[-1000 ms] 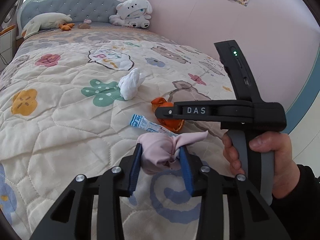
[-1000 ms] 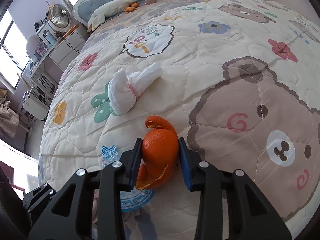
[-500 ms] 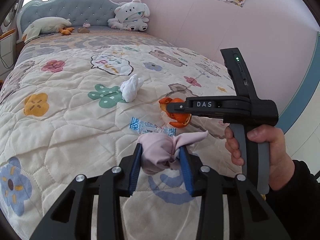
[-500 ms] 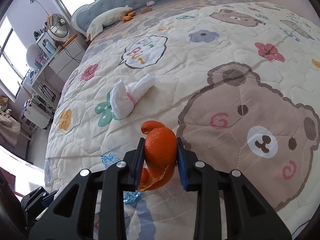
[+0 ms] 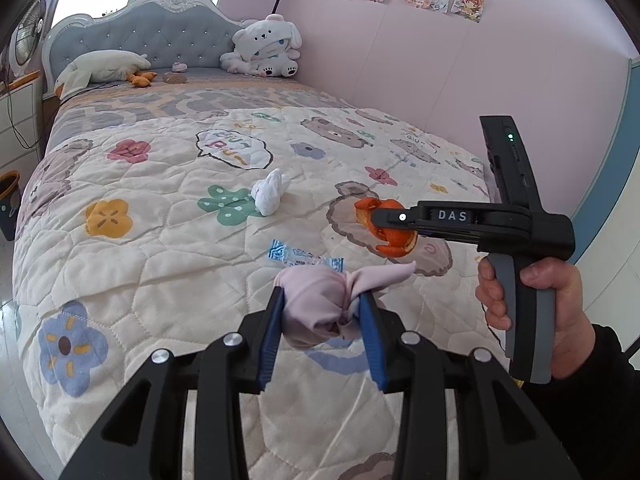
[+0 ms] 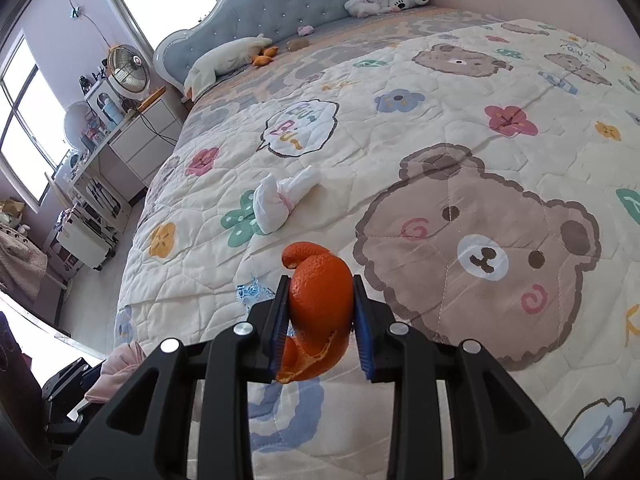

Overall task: Collect trash
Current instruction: 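Carry the pink cloth and orange toy in both tools over the yellow bin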

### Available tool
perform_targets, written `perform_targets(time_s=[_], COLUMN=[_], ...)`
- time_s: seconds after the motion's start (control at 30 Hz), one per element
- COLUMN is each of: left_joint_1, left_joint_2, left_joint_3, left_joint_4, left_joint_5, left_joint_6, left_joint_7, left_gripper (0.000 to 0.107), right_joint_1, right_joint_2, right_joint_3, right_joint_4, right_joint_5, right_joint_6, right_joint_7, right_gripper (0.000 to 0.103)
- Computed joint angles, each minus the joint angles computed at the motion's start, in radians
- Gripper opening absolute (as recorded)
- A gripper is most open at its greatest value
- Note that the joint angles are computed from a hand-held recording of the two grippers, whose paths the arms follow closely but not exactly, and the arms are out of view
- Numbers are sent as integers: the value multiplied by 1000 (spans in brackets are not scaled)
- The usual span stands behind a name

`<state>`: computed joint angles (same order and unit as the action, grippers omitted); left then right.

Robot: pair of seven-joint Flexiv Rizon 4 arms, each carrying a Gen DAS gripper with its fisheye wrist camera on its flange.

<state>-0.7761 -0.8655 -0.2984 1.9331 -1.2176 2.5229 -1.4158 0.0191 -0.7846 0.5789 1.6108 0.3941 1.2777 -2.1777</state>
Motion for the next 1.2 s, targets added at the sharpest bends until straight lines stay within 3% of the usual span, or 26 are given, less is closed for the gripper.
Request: perform_targets(time_s=[0.4, 0.63, 0.97, 1.2], left_joint_1=[-58, -82, -117, -144], left_joint_2=[31, 34, 9, -38], left_joint_3=[-72, -119, -172, -201], left_joint_4=[-41, -103, -233, -365], left_joint_5=[-150, -219, -240, -221], left_joint_6=[129, 205, 276, 312], left_joint_7=[115, 197, 333, 458], left_gripper=[34, 34, 34, 34], right_joint_1=[-178, -256, -362, -403], right_joint_2=[129, 230, 401, 502], right_joint_3=[103, 111, 64, -15], right_joint_4=[109, 149, 216, 261], right_joint_5=[185, 345, 558, 667], right_joint_6=[-25, -81, -207, -288], right_joint_7=[-181, -317, -500, -590], right_gripper=[28, 28, 28, 28])
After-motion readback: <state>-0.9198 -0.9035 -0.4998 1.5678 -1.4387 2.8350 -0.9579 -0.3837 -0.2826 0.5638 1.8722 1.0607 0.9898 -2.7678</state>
